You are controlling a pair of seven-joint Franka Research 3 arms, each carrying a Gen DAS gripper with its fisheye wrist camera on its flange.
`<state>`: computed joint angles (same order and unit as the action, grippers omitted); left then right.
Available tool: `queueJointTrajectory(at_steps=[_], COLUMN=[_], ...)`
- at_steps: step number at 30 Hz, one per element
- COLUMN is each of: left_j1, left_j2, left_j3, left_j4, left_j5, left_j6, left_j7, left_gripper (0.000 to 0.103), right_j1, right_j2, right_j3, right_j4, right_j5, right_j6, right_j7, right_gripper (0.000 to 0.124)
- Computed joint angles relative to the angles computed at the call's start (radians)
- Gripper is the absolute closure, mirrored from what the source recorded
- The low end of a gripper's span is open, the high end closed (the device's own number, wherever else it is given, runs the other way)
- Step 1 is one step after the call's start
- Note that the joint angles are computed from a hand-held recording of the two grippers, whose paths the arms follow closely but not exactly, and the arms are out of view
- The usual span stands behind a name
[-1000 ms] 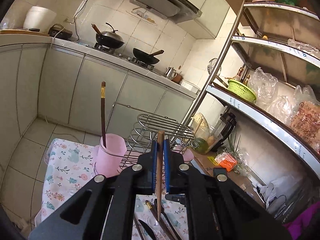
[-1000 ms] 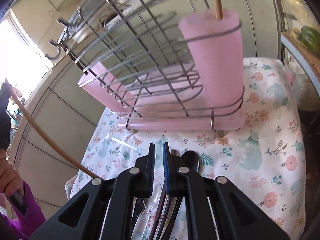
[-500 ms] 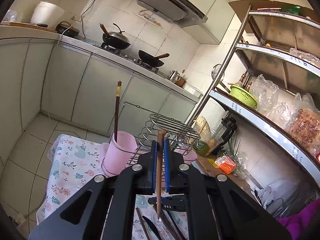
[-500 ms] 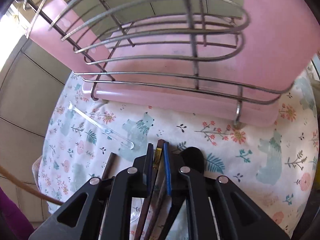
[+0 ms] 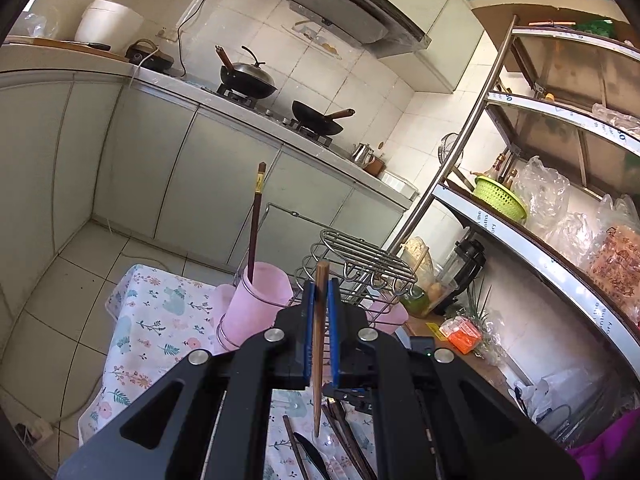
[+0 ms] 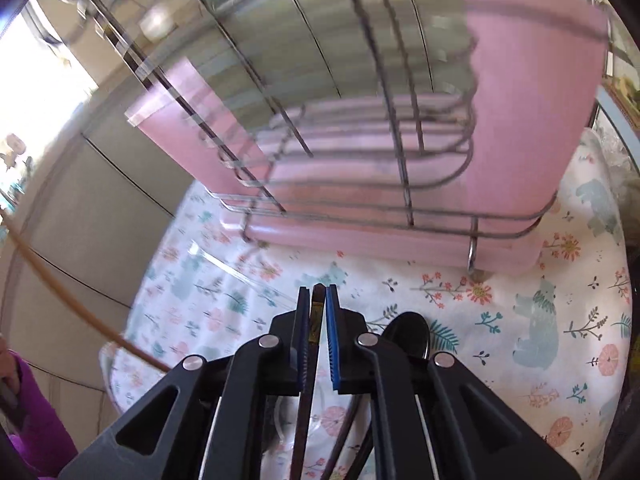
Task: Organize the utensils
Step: 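Lift both held chopsticks upright and carry them above the tall pink cup, then lower both chopsticks into the tall pink cup and open both tools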
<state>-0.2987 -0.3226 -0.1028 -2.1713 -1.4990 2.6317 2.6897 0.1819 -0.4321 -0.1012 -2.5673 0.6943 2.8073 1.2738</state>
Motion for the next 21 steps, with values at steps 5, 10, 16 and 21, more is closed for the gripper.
queueJointTrajectory(at_steps=[5,10,16,21], left_j1=[-0.003,-0.017,-0.030,-0.038], left_j2=[0.002,0.000,-0.004,-0.001], left_j3=[-0.011,-0.011,-0.011,-0.018], left_j4=[0.004,0.005,0.007,0.020], left_j5=[0.022,0.033,0.036,0.047], left_j6=[0.025,0.039,0.053,0.089], left_j7=[-0.021,-0.027,-0.025,-0.033], left_gripper=[0.098,0.098,0.098,0.098], right_j1=[0.062,0.119,0.124,0.068], right_j2=[-0.109,-0.220,-0.323,-0.362], right_j3=[-0.035,-0.071,-0.087,-0.070], right_j4=[-0.038,-0.081,-0.114,-0.105], right_j5=[0.087,0.110,0.040,-0.048], right_j6=[0.122,0.253,0.353,0.358], right_j7=[-0.073,-0.102,-0.072,-0.031], right_gripper=[0.117,0.118,0.118,0.118])
